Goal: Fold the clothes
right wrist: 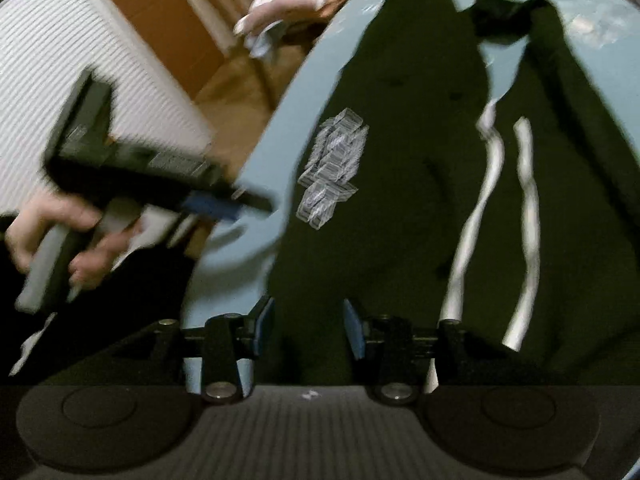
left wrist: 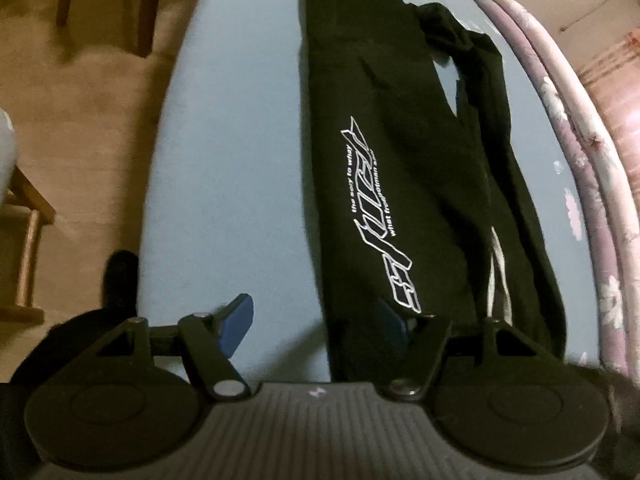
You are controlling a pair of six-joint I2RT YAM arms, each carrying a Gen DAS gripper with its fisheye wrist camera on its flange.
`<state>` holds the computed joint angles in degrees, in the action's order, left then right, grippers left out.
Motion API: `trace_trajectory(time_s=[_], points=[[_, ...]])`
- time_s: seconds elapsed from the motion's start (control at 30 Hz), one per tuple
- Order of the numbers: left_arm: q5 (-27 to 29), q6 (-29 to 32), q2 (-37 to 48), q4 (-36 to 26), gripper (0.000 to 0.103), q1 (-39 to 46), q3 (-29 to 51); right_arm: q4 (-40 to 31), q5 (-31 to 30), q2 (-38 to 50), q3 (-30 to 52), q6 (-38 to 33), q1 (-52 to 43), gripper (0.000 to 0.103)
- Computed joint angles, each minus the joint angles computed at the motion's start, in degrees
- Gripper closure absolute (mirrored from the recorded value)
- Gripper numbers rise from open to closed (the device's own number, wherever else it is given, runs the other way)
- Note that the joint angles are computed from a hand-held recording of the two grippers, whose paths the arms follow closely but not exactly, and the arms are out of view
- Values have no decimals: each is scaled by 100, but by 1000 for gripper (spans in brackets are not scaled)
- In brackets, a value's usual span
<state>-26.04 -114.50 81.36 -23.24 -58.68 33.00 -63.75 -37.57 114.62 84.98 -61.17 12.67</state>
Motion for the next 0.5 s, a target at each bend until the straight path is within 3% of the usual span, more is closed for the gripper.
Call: trace_trajectory(time_s=[0.17,0.23,0.4,0.43,0.47,0.5], points=[[323,595,267,708,35,284,-179,993,-148,910,1346,1861,565,56],[418,724,361,953,35,343,-252,1032,-145,1525,2228,2586,731,46],[349,809,152,1239,32,363,-538,746,241,2817,3911,3655,1127,46],[338,834,112,1369,31,375,-632,767,310,2920,3990,3729,1161,54],[314,841,62,1487,27,362,-724,827,418,2946,3977,3744,1190,79],[311,880,26,1618,26,372,-808,956,560,2901,3859,3759,1215,88]])
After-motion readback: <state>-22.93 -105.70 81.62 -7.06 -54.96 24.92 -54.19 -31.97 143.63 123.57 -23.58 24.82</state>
